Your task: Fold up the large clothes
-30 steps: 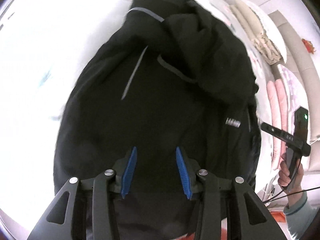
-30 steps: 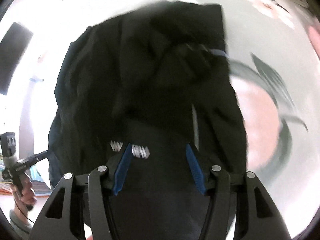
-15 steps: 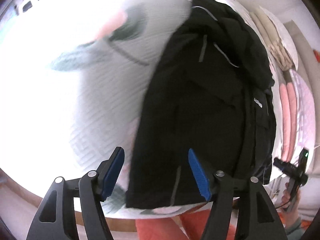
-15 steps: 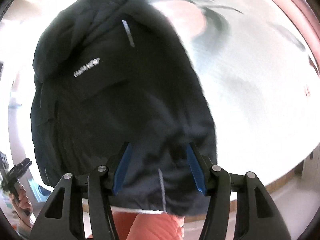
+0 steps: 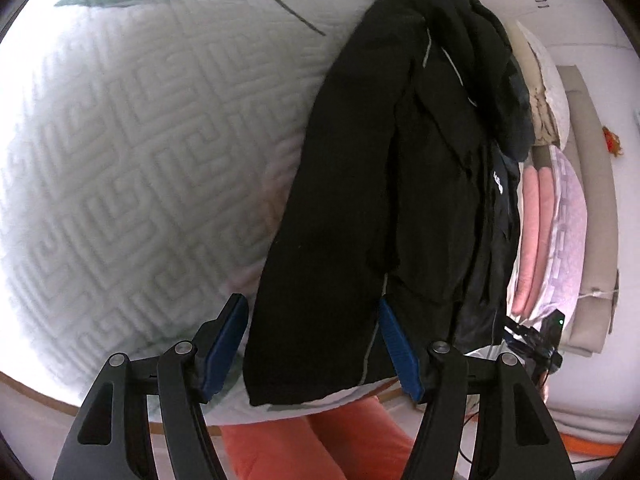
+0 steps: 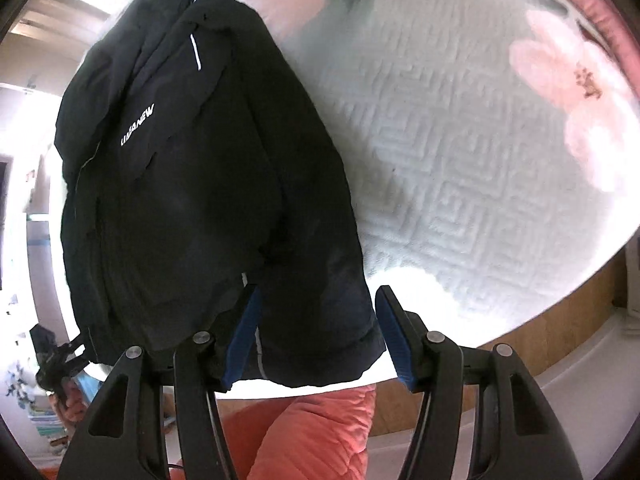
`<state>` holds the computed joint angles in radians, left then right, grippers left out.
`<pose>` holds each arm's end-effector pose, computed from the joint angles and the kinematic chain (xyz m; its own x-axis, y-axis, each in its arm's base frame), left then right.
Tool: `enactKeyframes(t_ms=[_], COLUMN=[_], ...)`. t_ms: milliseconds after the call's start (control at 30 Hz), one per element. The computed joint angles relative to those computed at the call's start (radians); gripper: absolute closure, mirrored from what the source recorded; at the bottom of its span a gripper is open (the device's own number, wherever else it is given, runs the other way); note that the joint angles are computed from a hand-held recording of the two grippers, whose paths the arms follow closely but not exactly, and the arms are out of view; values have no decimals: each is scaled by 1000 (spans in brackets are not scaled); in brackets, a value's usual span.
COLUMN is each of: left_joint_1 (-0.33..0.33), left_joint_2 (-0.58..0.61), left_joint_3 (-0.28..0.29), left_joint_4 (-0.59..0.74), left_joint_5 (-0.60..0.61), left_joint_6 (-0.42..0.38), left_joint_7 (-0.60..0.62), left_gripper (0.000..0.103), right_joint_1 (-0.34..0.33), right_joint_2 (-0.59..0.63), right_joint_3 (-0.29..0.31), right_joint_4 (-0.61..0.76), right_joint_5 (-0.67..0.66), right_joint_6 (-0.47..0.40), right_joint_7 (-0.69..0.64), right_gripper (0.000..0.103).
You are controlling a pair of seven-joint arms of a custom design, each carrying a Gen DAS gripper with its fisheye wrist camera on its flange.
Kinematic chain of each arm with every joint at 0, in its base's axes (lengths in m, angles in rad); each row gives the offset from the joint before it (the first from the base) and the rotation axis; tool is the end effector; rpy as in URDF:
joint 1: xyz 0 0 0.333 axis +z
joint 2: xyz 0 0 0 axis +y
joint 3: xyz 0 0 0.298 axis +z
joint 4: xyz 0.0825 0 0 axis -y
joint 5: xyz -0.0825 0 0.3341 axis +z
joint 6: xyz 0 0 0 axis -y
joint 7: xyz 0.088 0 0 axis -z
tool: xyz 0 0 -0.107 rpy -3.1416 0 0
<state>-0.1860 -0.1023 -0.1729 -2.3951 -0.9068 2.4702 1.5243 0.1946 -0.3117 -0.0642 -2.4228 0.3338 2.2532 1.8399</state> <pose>0.4329 -0.1610 0.3878 0.3127 -0.7546 0.5769 -0.9387 -0.3384 0.0662 0.4146 0.0625 0.4486 -0.3042 -0.8983 -0.3171 -0.9443 0.3282 -0.0236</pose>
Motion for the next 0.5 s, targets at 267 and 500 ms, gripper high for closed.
enactKeyframes(t_ms=[267,500], left_joint_1=[6,4], left_joint_2=[40,22], left_joint_3=[5,4], left_joint_4=[41,57], left_joint_5=[-73,-288], left_joint_6=[5,-61], left_joint_7=[70,318], left_gripper=[34,34], right_joint_1=[1,32], right_joint_2=[43,32], right_joint_3=[-20,-34], right_joint_4=[-48,-27], right_joint_5=[94,210], right_joint_6=[96,45], right_joint_7=[-71,-269], right_gripper=[36,48])
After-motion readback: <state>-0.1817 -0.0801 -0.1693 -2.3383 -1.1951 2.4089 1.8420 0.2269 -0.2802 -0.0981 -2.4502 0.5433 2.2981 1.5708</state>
